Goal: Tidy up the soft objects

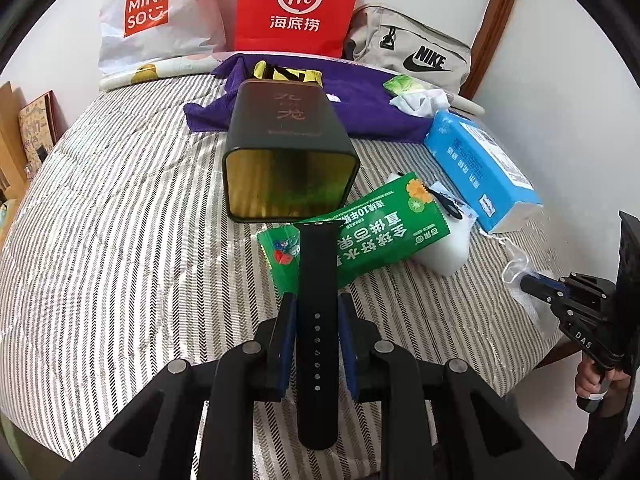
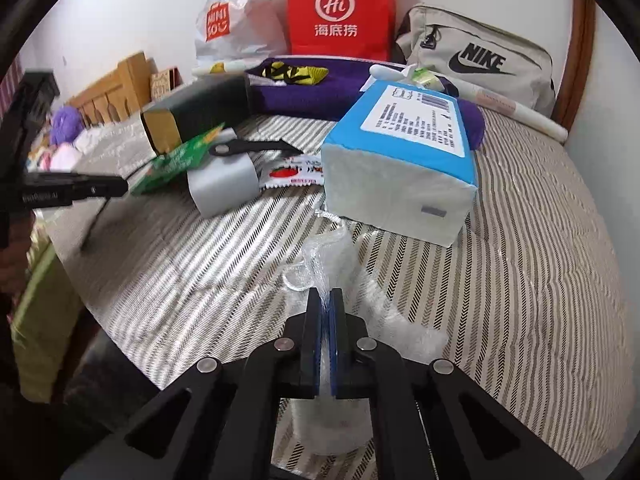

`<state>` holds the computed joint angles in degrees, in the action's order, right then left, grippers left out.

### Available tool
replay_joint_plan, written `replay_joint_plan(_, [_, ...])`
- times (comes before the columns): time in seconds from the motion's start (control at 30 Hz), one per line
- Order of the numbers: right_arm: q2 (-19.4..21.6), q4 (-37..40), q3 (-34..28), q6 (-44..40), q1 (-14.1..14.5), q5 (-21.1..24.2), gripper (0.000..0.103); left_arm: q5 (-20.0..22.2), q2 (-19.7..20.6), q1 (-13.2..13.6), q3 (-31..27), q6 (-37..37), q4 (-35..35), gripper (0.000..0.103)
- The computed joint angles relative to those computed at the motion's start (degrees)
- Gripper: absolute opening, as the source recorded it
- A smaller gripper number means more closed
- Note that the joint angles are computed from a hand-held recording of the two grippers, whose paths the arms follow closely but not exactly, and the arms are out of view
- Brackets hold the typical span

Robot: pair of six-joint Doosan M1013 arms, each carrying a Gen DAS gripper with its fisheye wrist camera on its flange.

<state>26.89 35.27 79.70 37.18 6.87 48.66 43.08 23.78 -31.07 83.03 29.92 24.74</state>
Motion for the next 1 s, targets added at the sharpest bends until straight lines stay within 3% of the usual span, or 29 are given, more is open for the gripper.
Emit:
replay_joint_plan(0.67, [-1.17, 8.45, -3.90, -2.68, -2.84, 4.24, 0.002, -0.12, -2.76, -0.08, -0.50, -3.20, 3.73, 0.020])
replay_joint_plan(1.0, [1.92, 7.73, -11.41, -2.40, -1.86, 5.70, 0.002, 2.31, -1.00, 1.75, -5.25, 0.05, 2.94, 0.020])
